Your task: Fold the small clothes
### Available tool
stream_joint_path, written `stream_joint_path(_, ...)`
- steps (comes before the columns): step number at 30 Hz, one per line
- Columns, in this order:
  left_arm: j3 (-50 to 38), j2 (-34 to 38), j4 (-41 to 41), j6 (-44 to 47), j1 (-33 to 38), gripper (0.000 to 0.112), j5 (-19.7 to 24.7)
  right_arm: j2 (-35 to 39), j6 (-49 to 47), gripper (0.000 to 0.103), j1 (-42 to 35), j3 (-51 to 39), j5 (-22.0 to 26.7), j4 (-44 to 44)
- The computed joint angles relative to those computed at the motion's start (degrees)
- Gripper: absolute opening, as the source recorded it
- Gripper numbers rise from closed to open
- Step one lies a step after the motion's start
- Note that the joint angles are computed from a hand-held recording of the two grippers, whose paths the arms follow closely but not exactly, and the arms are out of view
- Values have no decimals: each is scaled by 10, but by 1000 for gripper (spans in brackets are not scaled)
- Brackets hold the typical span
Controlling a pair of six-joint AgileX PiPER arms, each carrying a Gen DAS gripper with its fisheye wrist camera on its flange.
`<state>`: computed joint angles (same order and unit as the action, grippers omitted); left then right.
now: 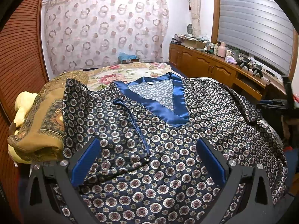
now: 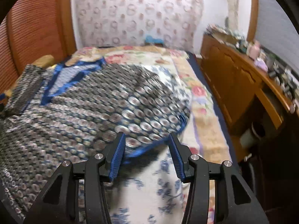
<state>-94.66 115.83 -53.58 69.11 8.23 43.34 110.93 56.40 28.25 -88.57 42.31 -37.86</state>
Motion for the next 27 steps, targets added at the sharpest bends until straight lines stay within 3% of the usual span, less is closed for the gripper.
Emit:
stream_joint_path(10, 40, -18, -13, 21, -7, 103, -10, 34, -86, 48, -92, -16, -41, 130)
stream_joint_path(14, 53, -23, -16, 30, -8, 103, -15, 56, -114, 48, -109, -43, -32, 162)
stream_joint_path(16, 57, -25, -17, 32, -7, 103, -15, 56, -121, 42, -114, -38, -49, 170)
stream_joint_path(21, 62, -28, -22, 33, -5, 103, -17, 62, -97, 10, -101, -50, -37, 123)
stream_joint_path(25, 60, -25, -23, 29, -1, 103, -14, 80, -88, 3, -75, -88, 2, 73)
stream_joint_path(27, 60, -24, -24, 31, 0, 103, -13, 77, -97, 2, -62, -96, -4, 65)
